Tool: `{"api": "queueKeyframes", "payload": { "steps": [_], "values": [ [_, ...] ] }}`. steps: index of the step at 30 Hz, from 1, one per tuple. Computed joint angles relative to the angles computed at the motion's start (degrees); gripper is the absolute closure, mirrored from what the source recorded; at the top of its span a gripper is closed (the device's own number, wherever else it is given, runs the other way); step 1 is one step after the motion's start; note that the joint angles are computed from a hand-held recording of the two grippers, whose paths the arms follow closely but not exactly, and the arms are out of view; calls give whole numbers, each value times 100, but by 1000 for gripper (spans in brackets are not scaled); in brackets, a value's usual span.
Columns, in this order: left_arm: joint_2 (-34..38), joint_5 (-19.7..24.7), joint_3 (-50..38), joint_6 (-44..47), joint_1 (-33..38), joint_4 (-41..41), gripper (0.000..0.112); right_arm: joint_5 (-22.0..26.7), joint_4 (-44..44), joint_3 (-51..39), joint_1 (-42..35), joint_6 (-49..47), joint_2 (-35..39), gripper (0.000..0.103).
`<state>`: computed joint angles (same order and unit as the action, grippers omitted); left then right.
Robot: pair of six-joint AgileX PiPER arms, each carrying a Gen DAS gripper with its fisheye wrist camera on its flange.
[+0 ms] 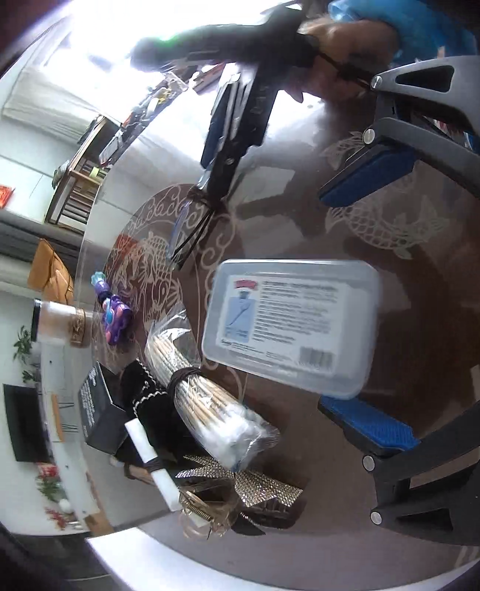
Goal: Organize objects
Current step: 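Lift the clear plastic box with the left tool while the right tool lifts the eyeglasses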
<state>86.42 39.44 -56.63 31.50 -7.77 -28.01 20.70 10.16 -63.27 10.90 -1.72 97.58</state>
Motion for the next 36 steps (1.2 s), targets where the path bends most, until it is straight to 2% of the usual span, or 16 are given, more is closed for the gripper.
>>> {"api": "queueKeyframes", "payload": {
  "steps": [4,6,8,11,14,17,19,20,21,22,23,24,27,30,33,36],
  "values": [
    [72,-257,-135,-1317,-227,933,10,24,-4,-28,20,-38,24,32],
    [333,-179,-489,-2462,-529,1864,10,30,114,-27,13,-178,27,30],
    [592,13,-769,-3608,-1002,2946,10,74,836,-13,-101,-942,18,30],
    [729,193,-1012,-4236,-1361,3622,9,666,902,-424,-183,-1435,188,30],
    [865,479,-1261,-4064,-1225,3270,9,1581,622,-1221,-222,-1849,567,30],
    [847,417,-1231,-3980,-1146,3196,9,2592,390,-2175,-177,-2250,1063,30],
    [984,742,-1504,-3899,-1122,3141,9,2998,247,-2649,-119,-2326,1320,30],
    [1038,896,-1601,-3916,-1143,3128,9,3123,255,-2801,-108,-2376,1413,37],
    [1076,997,-1680,-3923,-1140,3130,11,3307,282,-3002,-83,-2433,1543,55],
    [977,913,-1586,-3938,-1155,3154,36,3383,205,-3065,-50,-2399,1586,62],
    [752,646,-1343,-3914,-1194,3175,51,3357,-7,-3059,26,-2283,1561,78],
    [600,536,-1197,-3826,-1188,3137,50,3475,-7,-3098,30,-2272,1555,86],
    [16,101,-554,-3532,-1020,2771,50,3499,64,-2841,-24,-2227,1303,87],
    [-710,-101,7,-3205,-714,2249,50,3394,440,-2476,-176,-2326,901,87],
    [-1385,57,171,-2820,-127,1761,50,3399,596,-2463,-70,-2265,632,87],
    [-1796,743,-211,-1774,1292,742,50,3724,712,-3232,249,-2090,734,87]
  ]
}}
